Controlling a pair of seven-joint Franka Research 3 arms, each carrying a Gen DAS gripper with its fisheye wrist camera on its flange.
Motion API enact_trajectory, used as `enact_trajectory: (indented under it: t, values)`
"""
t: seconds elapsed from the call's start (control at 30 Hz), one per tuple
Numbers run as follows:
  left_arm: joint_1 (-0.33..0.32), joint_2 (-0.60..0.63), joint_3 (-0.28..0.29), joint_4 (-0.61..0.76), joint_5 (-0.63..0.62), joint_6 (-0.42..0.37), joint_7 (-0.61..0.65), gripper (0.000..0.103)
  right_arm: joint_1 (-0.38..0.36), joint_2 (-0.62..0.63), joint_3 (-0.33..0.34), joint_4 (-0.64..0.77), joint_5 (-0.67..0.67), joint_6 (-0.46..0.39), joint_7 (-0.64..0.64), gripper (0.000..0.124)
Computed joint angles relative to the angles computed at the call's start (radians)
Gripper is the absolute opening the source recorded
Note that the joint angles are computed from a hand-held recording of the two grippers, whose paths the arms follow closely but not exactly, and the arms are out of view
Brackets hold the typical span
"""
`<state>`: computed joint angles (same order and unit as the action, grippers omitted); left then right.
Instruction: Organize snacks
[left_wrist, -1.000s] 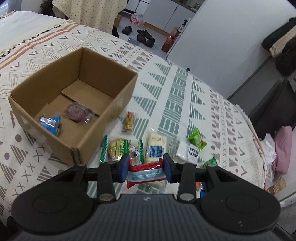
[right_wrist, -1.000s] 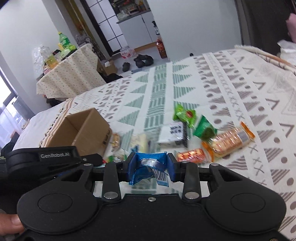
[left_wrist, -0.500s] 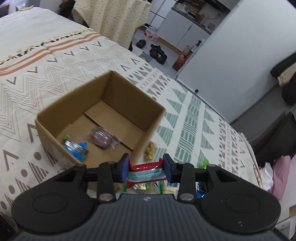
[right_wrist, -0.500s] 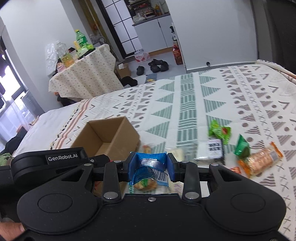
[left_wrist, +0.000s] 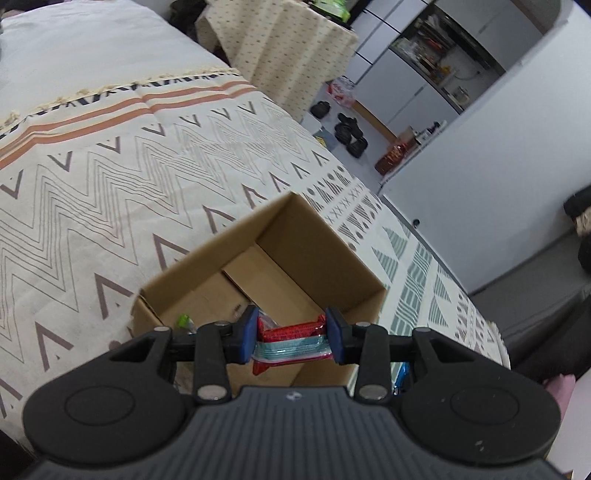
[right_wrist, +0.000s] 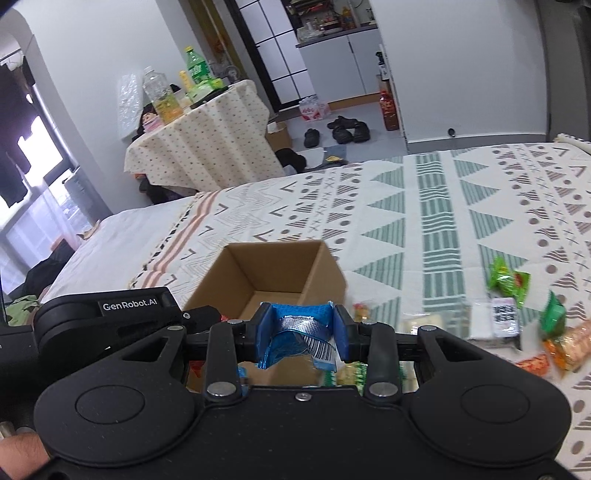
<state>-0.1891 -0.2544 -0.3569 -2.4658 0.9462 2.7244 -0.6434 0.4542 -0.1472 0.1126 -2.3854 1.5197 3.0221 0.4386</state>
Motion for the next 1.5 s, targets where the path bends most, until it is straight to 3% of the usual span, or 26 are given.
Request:
enact_trajectory:
  t: [0.33, 0.5, 0.57, 0.67, 0.73, 0.8, 1.23, 1.5]
  values:
    - [0.026, -0.02, 0.01, -0.036, -0.019, 0.011, -0.018, 0.038, 0.023, 0.058, 0.024, 0.058, -0.048, -0.019, 0.059, 0.035]
    - [0.03, -0.008, 0.01, -0.032, -0.024, 0.015, -0.016, 0.039, 0.026, 0.057, 0.027, 0.053, -0.084, -0.042, 0.098, 0.047]
    - [0.043, -0.011, 0.003, -0.035, 0.003, 0.023, -0.061, 0.04, 0.023, 0.05, 0.022, 0.045, -0.091, -0.043, 0.113, 0.047]
    - [0.042, -0.011, 0.003, -0.034, 0.005, 0.025, -0.087, 0.05, 0.017, 0.039, 0.018, 0.026, -0.13, -0.024, 0.159, 0.047]
    - [0.033, -0.01, -0.001, -0.028, -0.013, -0.003, -0.09, 0.066, 0.012, 0.027, 0.009, 0.008, -0.154, -0.02, 0.188, 0.048]
    - [0.021, -0.011, -0.008, -0.019, -0.029, -0.053, -0.087, 0.073, 0.008, 0.012, 0.0, -0.013, -0.172, -0.019, 0.205, 0.049]
    - [-0.076, 0.067, -0.003, 0.09, -0.098, -0.196, 0.079, 0.09, -0.013, -0.095, -0.072, -0.155, -0.29, -0.002, 0.307, 0.053]
    - [-0.147, 0.141, -0.01, 0.173, -0.064, -0.254, 0.119, 0.091, -0.015, -0.139, -0.138, -0.2, -0.29, 0.018, 0.29, 0.063]
